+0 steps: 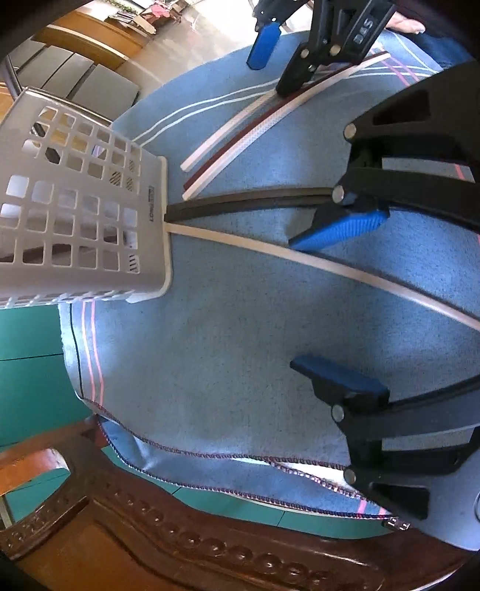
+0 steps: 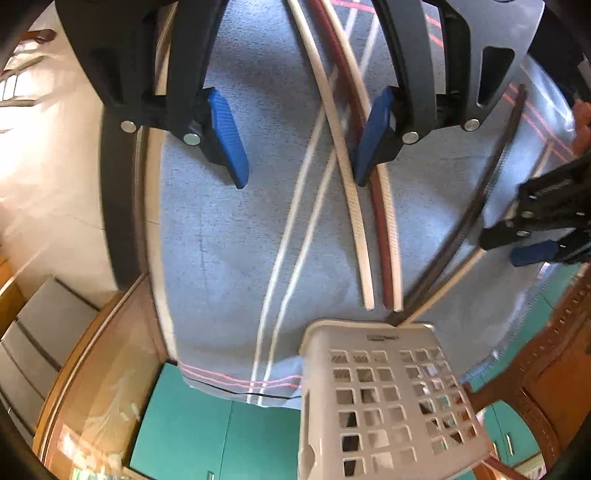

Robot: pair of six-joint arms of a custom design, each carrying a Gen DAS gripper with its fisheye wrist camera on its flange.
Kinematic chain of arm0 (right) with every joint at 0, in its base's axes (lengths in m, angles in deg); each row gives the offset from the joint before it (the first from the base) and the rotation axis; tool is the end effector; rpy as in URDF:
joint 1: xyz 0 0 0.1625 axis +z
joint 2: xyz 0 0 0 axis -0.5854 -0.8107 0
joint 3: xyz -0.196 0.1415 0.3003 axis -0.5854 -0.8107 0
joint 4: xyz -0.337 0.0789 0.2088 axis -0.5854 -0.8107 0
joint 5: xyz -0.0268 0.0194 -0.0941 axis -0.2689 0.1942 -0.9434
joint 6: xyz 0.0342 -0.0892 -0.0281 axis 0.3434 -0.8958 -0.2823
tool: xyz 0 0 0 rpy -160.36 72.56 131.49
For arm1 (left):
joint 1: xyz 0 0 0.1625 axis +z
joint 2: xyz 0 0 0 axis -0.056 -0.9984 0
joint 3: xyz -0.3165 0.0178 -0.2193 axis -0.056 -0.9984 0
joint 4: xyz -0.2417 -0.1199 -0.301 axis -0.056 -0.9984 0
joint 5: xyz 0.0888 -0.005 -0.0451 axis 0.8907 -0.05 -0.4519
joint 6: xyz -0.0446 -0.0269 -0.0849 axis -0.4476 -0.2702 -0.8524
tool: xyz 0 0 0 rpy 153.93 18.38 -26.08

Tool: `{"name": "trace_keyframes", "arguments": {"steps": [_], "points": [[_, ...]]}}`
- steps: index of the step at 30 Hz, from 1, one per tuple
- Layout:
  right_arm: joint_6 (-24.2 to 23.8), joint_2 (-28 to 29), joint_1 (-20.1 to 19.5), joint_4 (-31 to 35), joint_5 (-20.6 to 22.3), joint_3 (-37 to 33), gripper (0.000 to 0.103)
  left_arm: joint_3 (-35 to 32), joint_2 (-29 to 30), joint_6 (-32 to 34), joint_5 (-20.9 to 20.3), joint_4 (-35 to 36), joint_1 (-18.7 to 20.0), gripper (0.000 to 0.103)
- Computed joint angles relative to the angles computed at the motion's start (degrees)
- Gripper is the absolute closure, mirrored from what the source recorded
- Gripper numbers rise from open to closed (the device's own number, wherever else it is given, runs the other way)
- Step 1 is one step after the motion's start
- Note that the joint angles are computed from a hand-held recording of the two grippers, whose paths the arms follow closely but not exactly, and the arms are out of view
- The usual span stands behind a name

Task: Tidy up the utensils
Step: 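Close the left gripper on a white chopstick while the right closes on a cream chopstick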

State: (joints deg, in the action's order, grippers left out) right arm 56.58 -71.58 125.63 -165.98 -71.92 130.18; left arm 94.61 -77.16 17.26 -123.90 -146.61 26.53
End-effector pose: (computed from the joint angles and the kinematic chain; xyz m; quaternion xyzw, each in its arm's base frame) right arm 0.0681 -0.2617 0.3217 0.1164 -0.8901 0.2042 0.3905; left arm -0.3609 -0.3689 -0.0459 0.2020 0.9025 -0.1749 0.3378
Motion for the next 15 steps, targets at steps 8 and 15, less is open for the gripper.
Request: {"name": "trace_keyframes", "arguments": {"steps": [8, 15], "points": [[-0.2, -2.2, -1.4, 3.3, 3.4, -0.5, 0.051, 1.3, -0.7, 3.2, -3.0, -1.8, -1.4, 0.094], [-0.3, -2.8, -0.9, 5.4, 4.7, -0.7, 0.066, 2.2, -1.2, 8.4, -10.5, -6.7, -1.4, 0.096]]}}
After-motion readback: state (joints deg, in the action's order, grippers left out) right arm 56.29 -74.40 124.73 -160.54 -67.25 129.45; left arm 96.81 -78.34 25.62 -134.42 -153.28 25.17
